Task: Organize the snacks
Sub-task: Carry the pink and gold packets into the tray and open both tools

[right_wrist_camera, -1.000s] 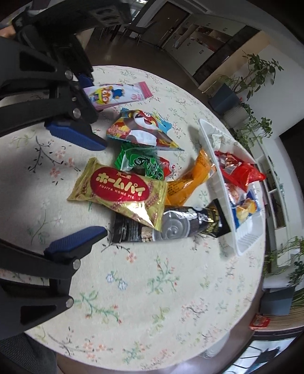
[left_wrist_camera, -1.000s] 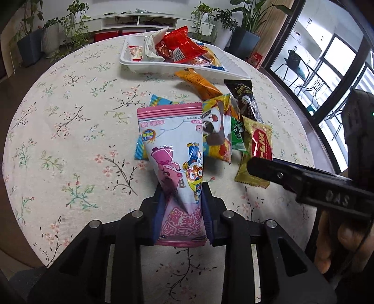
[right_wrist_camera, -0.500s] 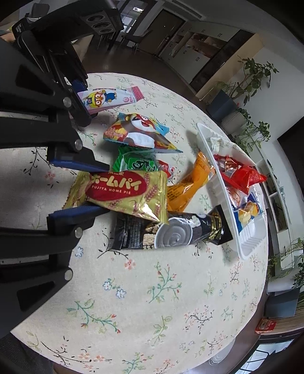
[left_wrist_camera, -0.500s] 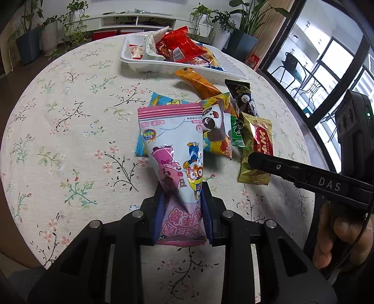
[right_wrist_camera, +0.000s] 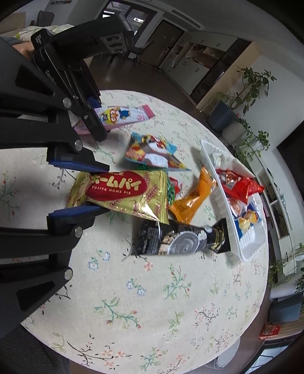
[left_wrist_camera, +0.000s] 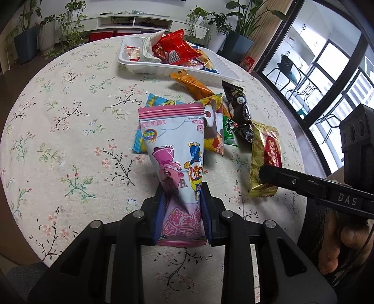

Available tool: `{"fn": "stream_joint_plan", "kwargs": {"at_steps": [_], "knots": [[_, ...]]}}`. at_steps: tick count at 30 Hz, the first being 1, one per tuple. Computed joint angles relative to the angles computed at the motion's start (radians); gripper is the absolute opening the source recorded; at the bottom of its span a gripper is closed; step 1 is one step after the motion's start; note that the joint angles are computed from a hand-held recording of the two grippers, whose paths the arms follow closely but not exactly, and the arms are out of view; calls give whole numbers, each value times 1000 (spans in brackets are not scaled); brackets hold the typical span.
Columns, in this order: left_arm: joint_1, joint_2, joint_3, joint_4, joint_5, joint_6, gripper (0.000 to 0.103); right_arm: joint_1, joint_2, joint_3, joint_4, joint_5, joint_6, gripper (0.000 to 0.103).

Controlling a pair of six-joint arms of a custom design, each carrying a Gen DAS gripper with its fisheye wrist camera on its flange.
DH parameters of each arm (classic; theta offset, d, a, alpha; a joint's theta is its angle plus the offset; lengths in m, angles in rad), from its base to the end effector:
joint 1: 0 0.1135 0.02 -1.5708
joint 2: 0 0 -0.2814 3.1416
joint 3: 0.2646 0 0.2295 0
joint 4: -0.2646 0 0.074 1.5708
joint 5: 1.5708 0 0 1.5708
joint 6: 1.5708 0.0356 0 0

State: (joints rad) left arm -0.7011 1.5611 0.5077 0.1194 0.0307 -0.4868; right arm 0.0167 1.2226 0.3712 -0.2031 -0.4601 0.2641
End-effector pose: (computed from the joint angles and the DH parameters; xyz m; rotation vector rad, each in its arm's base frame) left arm 0.1859 -0.1583 0.1439 0.2894 2.5677 -0.5095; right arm 0.1671 0.0186 0.1588 0.1619 2.6101 0.7017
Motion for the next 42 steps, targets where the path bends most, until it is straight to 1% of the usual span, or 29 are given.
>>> {"fn": "stream_joint_plan", "kwargs": {"at_steps": [6, 10, 14, 18, 24, 27, 31, 36, 39, 42], "knots": [[17, -35, -17, -6, 15, -2, 25, 18, -64, 8, -59, -16, -6, 29], [48, -79, -26, -27, 26, 10, 25, -34, -103, 20, -123, -35, -49, 29], [115, -134, -28, -66, 46, 36, 25, -145, -105, 41, -178, -66, -128, 29], [210, -171, -14, -108, 96, 80, 25, -278, -77, 74, -218, -97, -216, 29], [371, -191, 71, -192, 162, 174, 25, -471, 0, 175, -265, -115, -353, 29], [461, -152, 166, -246, 199, 241, 25, -545, 61, 255, -271, -106, -405, 29], [521, -66, 336, -311, 210, 306, 25, -561, 153, 378, -252, -74, -426, 29], [550, 82, 626, -431, 212, 371, 25, -510, 302, 576, -234, -48, -395, 29], [546, 188, 820, -506, 212, 399, 25, -443, 396, 700, -226, -17, -376, 29], [523, 316, 1018, -587, 202, 421, 25, -371, 509, 841, -249, 0, -367, 29]]}}
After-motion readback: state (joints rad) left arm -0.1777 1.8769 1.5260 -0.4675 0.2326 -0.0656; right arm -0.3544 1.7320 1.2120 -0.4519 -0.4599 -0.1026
